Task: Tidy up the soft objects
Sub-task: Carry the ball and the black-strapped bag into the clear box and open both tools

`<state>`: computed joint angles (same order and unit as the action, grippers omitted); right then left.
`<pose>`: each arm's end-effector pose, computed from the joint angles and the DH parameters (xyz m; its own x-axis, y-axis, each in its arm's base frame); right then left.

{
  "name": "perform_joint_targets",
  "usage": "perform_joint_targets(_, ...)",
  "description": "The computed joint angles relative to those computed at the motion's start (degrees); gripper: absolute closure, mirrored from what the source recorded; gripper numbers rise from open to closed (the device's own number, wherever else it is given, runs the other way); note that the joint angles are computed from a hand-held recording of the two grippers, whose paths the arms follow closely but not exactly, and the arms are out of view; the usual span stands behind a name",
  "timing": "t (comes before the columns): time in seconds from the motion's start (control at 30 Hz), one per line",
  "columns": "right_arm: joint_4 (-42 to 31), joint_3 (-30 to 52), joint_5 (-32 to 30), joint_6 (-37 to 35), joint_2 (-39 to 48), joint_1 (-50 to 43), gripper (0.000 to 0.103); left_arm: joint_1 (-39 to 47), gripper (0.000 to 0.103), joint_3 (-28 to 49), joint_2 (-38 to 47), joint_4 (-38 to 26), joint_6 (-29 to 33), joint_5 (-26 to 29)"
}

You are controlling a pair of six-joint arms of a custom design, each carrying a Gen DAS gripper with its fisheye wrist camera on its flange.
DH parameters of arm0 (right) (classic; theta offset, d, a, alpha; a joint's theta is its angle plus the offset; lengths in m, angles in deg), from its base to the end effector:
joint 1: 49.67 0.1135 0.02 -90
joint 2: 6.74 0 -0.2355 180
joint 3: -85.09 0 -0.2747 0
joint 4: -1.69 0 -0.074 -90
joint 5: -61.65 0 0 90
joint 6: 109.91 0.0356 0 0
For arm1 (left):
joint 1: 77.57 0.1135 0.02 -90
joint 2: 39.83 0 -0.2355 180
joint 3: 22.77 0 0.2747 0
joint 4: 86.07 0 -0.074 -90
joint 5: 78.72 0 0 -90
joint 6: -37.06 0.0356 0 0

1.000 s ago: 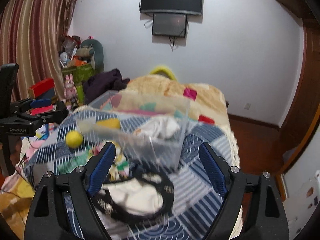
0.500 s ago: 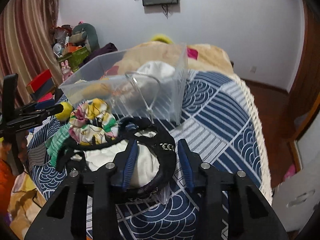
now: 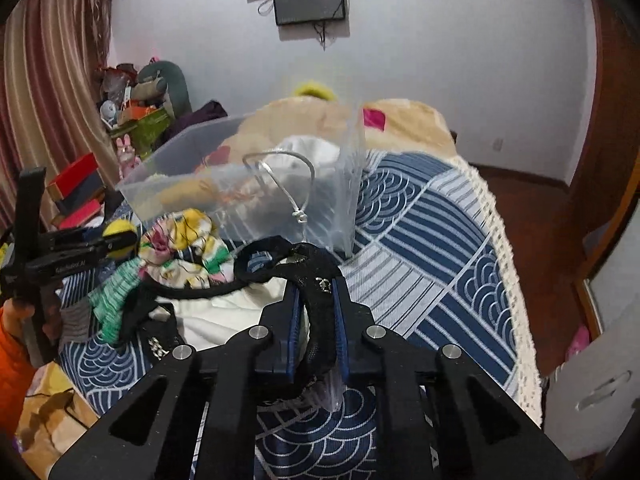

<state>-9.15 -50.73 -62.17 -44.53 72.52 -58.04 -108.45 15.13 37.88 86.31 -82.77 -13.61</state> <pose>0.2729 -0.0201 0.1126 -0.5369 -0.2708 -0.7990 -0.5344 0.8420 0.0737 0.2246 -0.1169 0.0894 -0.6583 -0.1321 -0.7410 -0.1225 0.9902 -0.0676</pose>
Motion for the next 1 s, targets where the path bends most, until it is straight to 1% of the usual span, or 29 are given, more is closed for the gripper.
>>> perform_joint_targets(0.03, 0.07, -0.43, -0.28, 0.13, -1.1, -0.24, 0.09, -1.66, 0.059, -0.41, -1.94, -1.45, -0.15, -1.73)
perform_joint_targets(0.27, -1.82, -3.59, -3.67, 0.94, -12.04, -1.59, 0.09, -8.76, 0.058, -0.63, -12.01, -9.13, -0.89, -8.02)
perform_joint_targets(0.47, -1.28, -3.31, -5.53, 5.72, -17.72, -0.51, 0.09, -12.62, 0.058, 1.62, -17.6, -13.15, -0.54, -12.17)
perform_joint_targets(0.63, 2.82, -2.66, -2.89, 10.35, -19.01, 2.56, 0.09, -13.58, 0.058, 4.05, -17.59, -12.55, 1.27, -13.91)
perform_joint_targets(0.77, 6.87, -1.25, -0.26, 14.09, -17.49, 5.44, 0.09, -12.56, 0.058, 5.23, -16.45, -11.08, 2.04, -14.27)
perform_joint_targets(0.87, 9.75, -0.1, 3.21, 15.8, -15.85, 7.76, 0.09, -10.07, 0.058, 6.11, -14.11, -8.7, 3.03, -12.16)
perform_joint_targets(1.0, 11.71, 1.97, 7.13, 16.64, -12.64, 10.79, 0.09, -6.46, 0.058, 8.35, -9.4, -5.98, 3.95, -9.02)
